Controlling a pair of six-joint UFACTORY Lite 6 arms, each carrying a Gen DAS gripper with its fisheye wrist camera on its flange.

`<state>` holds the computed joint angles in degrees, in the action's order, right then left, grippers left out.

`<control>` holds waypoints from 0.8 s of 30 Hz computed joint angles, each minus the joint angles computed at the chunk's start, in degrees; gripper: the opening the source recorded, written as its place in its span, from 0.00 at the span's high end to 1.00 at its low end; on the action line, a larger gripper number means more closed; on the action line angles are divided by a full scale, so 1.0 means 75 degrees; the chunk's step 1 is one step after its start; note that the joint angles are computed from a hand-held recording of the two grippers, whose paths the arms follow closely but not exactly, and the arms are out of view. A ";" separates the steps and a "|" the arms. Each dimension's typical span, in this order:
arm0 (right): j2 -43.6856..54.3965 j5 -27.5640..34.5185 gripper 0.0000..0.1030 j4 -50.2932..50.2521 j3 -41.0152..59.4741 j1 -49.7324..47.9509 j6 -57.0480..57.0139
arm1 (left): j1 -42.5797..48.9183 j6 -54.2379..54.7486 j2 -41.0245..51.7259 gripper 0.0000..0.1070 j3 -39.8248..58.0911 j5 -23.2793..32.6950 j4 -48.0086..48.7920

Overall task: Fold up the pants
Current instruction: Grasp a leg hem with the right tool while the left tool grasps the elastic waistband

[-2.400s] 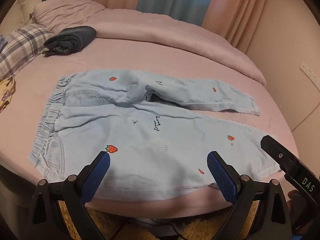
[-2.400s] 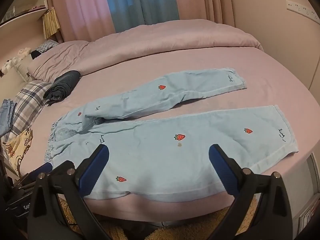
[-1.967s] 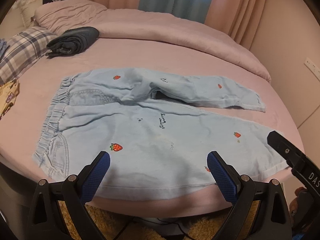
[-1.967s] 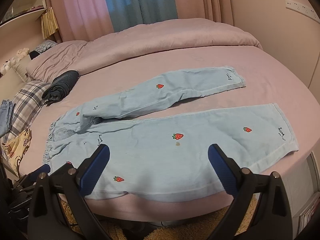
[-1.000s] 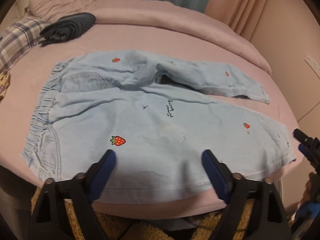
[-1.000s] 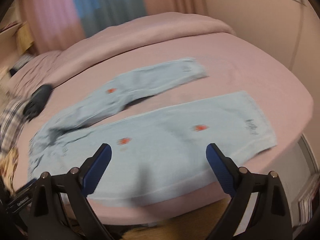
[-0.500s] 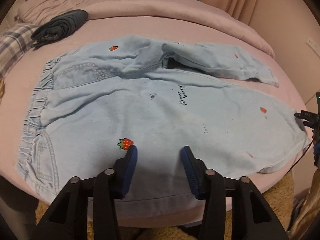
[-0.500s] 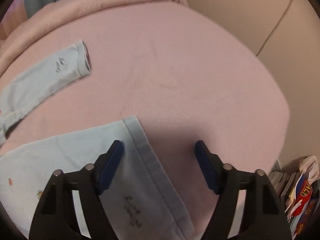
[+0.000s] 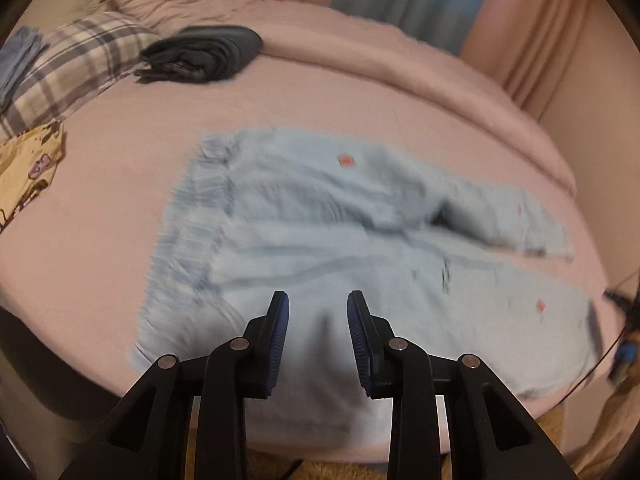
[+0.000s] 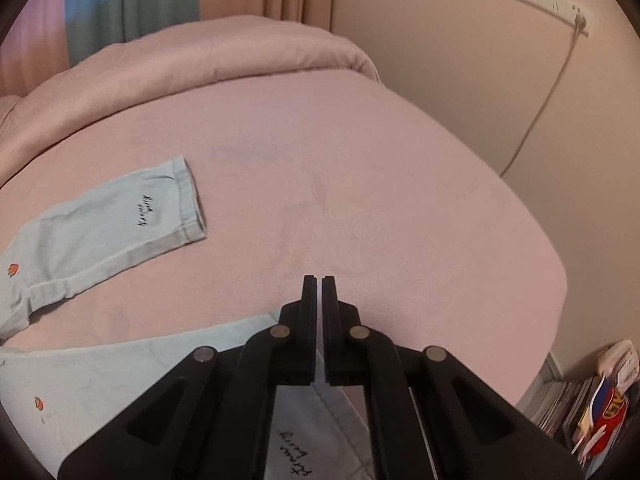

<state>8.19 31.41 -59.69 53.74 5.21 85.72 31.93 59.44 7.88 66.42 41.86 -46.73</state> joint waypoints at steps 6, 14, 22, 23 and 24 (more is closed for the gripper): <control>0.0596 -0.1118 0.37 0.2956 0.0848 -0.0098 -0.2633 | 0.0062 -0.1019 0.1961 0.52 0.2821 0.0454 0.0498; 0.3371 -0.0918 0.18 0.7309 0.4287 -0.0495 -0.6471 | -0.0445 -0.3546 0.4777 0.51 0.6295 0.1091 0.2464; 0.5270 -0.0817 0.93 0.6214 0.6409 -0.0184 -0.4974 | -0.0368 -0.3959 0.5923 0.51 0.7898 0.1934 0.2600; 0.4718 -0.1061 0.93 0.5414 0.5858 -0.0126 -0.4308 | -0.0342 -0.3937 0.5984 0.51 0.8042 0.2033 0.2554; 0.4021 -0.1296 0.93 0.4615 0.5243 -0.0086 -0.3509 | -0.0313 -0.3931 0.6143 0.51 0.8316 0.2141 0.2503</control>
<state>38.35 21.69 -25.08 93.07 4.57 59.40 29.58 29.96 53.95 128.79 57.92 -27.96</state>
